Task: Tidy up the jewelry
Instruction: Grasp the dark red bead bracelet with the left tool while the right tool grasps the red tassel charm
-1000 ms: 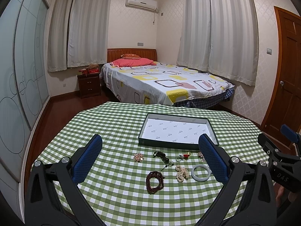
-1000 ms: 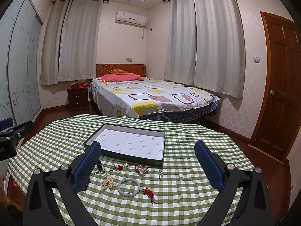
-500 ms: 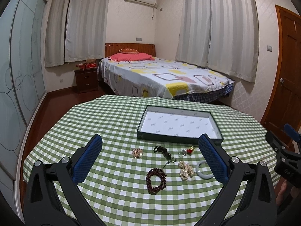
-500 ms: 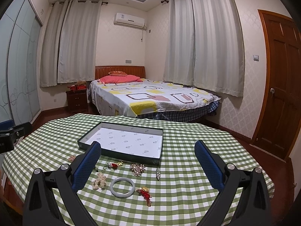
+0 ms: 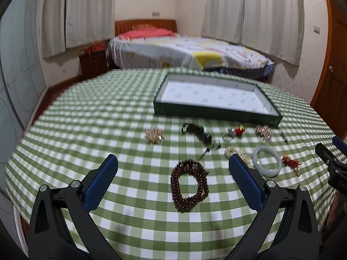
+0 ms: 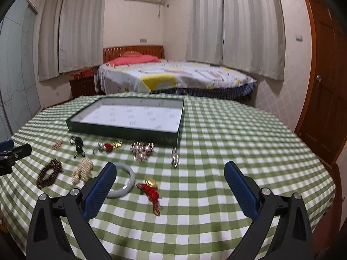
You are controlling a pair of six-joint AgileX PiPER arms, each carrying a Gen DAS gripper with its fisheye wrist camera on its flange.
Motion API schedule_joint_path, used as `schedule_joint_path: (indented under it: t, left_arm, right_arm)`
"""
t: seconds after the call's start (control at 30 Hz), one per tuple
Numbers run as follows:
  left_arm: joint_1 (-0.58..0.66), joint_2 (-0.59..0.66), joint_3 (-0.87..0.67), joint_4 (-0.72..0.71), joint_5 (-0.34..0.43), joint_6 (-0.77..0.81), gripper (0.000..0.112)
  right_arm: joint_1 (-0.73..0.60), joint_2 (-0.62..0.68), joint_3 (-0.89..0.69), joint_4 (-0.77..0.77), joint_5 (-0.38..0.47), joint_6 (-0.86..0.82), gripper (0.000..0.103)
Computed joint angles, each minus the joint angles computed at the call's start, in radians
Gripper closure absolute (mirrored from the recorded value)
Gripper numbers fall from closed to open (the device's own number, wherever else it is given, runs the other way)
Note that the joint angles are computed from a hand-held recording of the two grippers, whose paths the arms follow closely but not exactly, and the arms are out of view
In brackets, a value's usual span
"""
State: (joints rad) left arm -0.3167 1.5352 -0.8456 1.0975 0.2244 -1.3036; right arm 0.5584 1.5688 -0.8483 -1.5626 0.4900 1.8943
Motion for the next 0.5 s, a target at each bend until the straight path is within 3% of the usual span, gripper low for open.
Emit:
schedule_joint_path:
  t: [0.1, 0.33, 0.5]
  left_arm:
    - [0.027, 0.073, -0.035, -0.133, -0.033, 0.135, 0.012]
    - [0.015, 0.185, -0.102, -0.137, -0.016, 0.156, 0.014]
    - [0.023, 0.246, -0.149, -0.296, 0.000, 0.319, 0.019]
  right_arm:
    - [-0.020, 0.032, -0.009, 0.003, -0.040, -0.001, 0.006]
    - [-0.046, 0.097, -0.044, 0.061, -0.089, -0.069, 0.006]
    - [-0.074, 0.127, -0.071, 0.147, -0.127, -0.149, 0.006]
